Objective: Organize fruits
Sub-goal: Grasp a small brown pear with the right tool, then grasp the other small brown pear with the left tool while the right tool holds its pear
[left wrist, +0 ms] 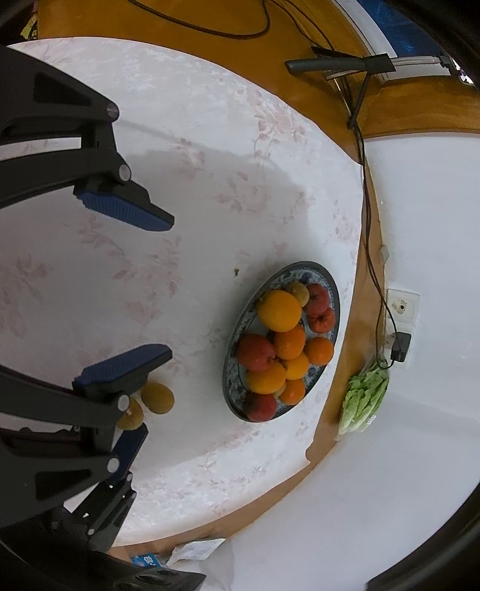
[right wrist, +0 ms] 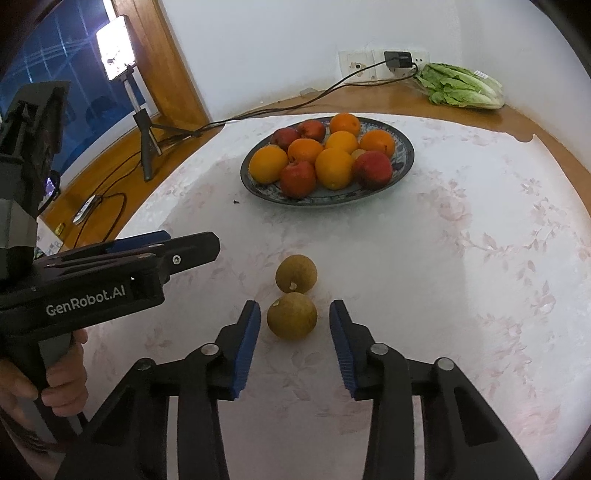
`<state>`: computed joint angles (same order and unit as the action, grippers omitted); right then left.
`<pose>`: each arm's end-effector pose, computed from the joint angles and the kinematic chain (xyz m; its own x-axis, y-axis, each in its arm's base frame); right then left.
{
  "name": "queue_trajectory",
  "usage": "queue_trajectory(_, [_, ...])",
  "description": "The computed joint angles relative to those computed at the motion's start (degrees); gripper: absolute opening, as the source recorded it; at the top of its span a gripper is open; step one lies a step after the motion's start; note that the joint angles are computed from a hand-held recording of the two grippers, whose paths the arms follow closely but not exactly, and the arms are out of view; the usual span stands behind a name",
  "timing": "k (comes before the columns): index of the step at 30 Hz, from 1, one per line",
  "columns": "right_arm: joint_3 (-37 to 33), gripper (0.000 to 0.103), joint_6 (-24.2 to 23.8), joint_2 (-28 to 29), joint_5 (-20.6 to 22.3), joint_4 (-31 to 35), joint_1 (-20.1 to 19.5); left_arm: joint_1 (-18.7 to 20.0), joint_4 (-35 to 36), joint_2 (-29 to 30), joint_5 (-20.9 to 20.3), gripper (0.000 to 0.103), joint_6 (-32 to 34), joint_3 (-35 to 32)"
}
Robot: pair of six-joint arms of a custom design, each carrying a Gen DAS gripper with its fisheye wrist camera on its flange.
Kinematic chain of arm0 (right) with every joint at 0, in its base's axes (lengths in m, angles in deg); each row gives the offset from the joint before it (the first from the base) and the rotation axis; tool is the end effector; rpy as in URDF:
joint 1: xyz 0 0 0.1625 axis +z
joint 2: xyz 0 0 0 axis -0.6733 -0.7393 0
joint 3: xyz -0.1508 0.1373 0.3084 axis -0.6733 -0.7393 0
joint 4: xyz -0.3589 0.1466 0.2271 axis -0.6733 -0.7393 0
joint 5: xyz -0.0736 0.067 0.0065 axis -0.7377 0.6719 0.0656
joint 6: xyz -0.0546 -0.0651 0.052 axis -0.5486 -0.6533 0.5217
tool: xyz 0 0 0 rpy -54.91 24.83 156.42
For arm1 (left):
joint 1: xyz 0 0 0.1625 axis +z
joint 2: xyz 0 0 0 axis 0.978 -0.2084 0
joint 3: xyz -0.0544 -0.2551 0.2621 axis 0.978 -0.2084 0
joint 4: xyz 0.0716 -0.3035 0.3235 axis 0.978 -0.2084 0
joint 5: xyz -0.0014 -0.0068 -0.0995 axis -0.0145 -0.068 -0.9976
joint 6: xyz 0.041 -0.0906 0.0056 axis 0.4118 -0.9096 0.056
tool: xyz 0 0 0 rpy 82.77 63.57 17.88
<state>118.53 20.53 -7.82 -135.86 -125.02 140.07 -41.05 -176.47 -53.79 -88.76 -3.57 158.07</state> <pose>0.1574 -0.3505 0.0141 -0.7148 -0.5922 0.3718 -0.6686 0.7346 -0.1153 -0.0866 -0.3338 0.0954 -0.7833 -0.2842 -0.5528 0.1574 0.7696 -0.6188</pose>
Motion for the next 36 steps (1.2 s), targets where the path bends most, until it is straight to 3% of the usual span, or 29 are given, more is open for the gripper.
queue_trajectory(3, [0.0, 0.029, -0.2, -0.1, 0.6, 0.2, -0.3, -0.1, 0.2, 0.4, -0.1, 0.067, -0.1, -0.2])
queue_trajectory(18, [1.6, 0.029, 0.0, -5.8, 2.2, -0.2, -2.2, -0.8, -3.7, 6.1, -1.3, 0.067, 1.8, -2.0])
queue_trajectory(36, [1.5, 0.029, 1.6, -8.6, 1.7, -0.3, -6.3, -1.5, -14.0, 19.5, -1.2, 0.067, 8.0, -6.0])
